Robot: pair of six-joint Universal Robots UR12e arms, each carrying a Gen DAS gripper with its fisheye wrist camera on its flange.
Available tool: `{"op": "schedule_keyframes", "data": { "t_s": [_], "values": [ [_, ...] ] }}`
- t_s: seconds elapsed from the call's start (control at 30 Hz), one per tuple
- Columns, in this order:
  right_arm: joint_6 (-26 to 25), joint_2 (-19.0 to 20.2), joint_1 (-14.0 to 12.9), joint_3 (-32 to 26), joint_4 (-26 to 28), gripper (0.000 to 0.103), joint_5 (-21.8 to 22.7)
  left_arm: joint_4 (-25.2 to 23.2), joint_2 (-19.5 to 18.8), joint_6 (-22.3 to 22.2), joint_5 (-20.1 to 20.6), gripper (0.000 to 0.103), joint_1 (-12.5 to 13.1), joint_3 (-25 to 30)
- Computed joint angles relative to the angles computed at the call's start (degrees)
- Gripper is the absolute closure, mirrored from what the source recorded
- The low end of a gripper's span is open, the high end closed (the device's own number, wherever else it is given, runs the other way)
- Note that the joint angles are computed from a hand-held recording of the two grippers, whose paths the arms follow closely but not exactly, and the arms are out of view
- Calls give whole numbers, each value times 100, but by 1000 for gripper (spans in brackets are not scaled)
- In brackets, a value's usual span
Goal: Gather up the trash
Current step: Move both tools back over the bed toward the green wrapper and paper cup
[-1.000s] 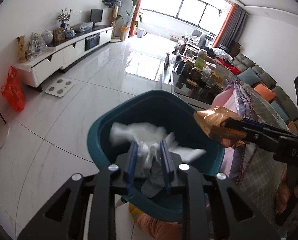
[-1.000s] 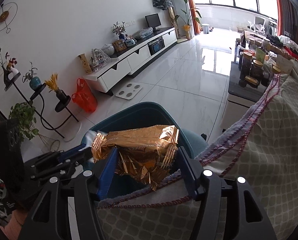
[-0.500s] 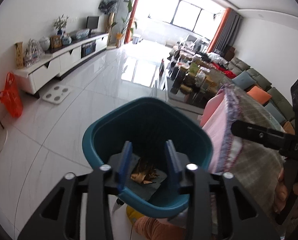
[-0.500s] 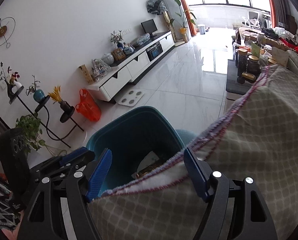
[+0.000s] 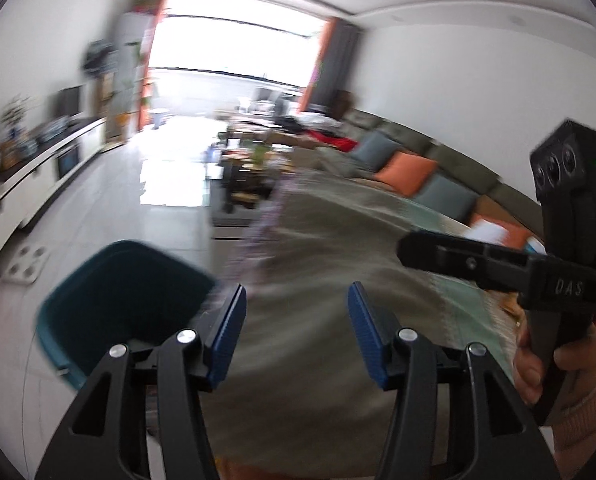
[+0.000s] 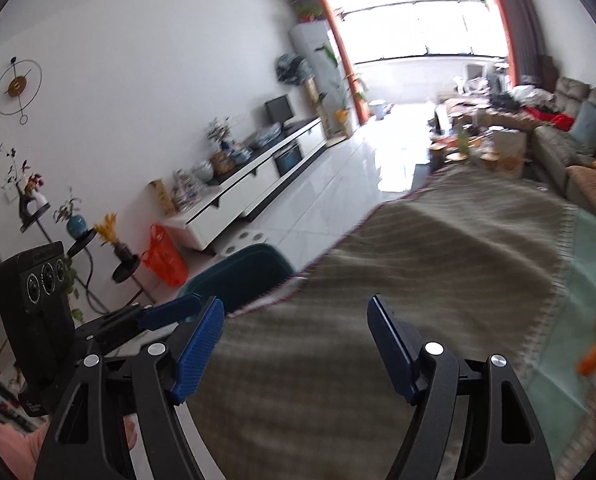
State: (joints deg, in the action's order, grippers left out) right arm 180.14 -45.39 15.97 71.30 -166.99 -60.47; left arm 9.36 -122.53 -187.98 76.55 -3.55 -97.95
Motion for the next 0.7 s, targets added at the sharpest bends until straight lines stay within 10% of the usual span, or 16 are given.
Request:
{"op": "schedule_keyframes", "data": {
  "t_s": [0.7],
  "values": [
    [1730, -1221, -863, 2505, -1878, 29, -2393, -1847, -508, 1989, -2465, 38, -851, 961]
  ]
}}
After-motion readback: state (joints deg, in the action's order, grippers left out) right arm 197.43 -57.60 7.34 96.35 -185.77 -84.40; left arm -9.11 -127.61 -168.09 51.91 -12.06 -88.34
